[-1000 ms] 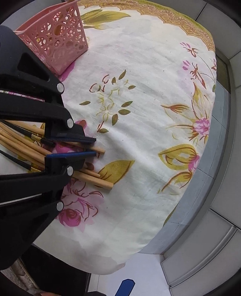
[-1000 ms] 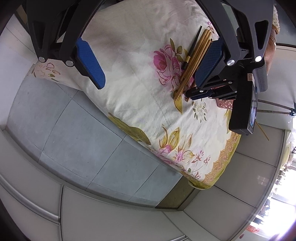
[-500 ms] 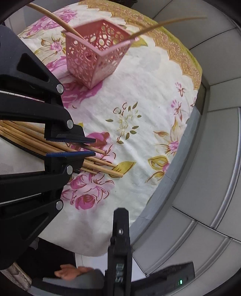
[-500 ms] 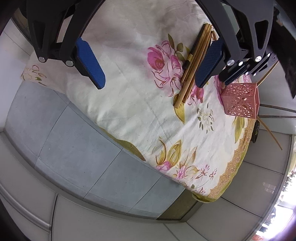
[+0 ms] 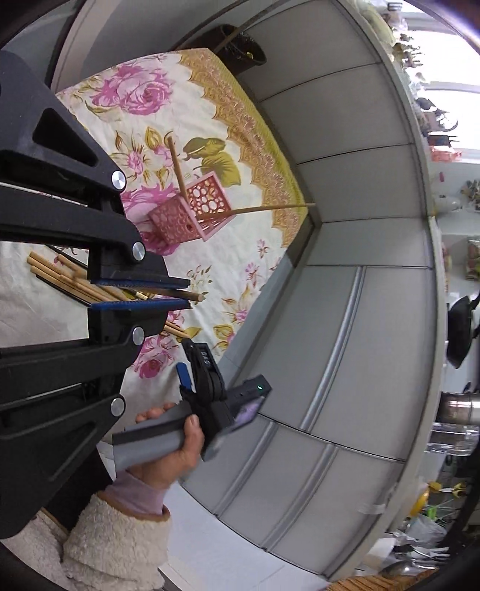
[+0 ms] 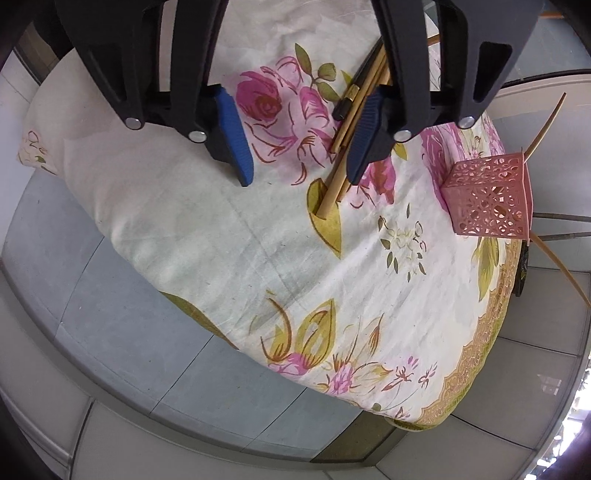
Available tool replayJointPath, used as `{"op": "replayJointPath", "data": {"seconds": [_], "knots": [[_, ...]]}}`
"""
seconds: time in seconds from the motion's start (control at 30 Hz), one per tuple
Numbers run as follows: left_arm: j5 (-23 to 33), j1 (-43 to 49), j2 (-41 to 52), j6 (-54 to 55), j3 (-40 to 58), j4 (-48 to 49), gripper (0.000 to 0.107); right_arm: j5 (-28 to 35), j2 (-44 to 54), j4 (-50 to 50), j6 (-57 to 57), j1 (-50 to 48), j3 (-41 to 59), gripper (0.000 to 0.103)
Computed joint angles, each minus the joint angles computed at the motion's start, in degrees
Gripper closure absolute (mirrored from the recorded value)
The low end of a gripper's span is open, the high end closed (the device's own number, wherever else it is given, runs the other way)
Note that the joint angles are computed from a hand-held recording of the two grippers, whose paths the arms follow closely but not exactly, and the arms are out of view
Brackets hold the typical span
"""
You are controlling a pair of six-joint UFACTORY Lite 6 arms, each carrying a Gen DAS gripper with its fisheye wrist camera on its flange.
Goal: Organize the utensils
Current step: 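Grasp a chopstick with the right tool while the left tool lifts its chopstick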
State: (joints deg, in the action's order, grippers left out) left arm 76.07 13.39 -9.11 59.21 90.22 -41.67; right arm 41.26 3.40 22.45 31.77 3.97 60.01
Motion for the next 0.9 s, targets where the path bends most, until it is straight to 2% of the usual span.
{"op": "replayJointPath", "data": {"seconds": [0.07, 0.27, 0.4, 0.5, 0.57, 0.67, 0.77, 0.9], "knots": [[4.86, 4.75, -0.23, 0.96, 3.16, -4.52, 0.103, 1.01, 3.32, -2.81, 3.70, 1.33, 3.40, 0.074], [15.42, 15.92, -0.76, 4.81, 8.24, -14.15, 0.103, 5.41, 11.00, -8.67, 11.22, 4.54, 13.39, 0.078], [18.82, 20.98, 1.04, 6.21, 10.41, -17.91, 0.103, 8.51, 14.23, -13.95, 16.29, 7.10, 17.88, 0.079], [21.01, 24.03, 1.54, 6.51, 11.59, -19.77, 0.103, 9.88, 16.17, -17.29, 19.81, 8.66, 20.39, 0.086], [21.71, 25.54, 1.52, 6.51, 11.92, -20.85, 0.103, 9.43, 16.59, -19.47, 21.44, 9.71, 20.79, 0.088], [23.41, 27.79, 2.19, 6.36, 13.13, -22.75, 0.103, 6.23, 14.18, -18.78, 20.25, 10.15, 17.54, 0.095], [24.81, 29.49, 2.53, 6.15, 13.98, -23.95, 0.103, 3.19, 8.08, -20.87, 21.54, 11.89, 12.41, 0.095], [25.39, 30.64, 2.57, 5.32, 14.36, -25.40, 0.103, 3.77, 0.68, -27.68, 26.18, 16.25, 10.72, 0.095]]}}
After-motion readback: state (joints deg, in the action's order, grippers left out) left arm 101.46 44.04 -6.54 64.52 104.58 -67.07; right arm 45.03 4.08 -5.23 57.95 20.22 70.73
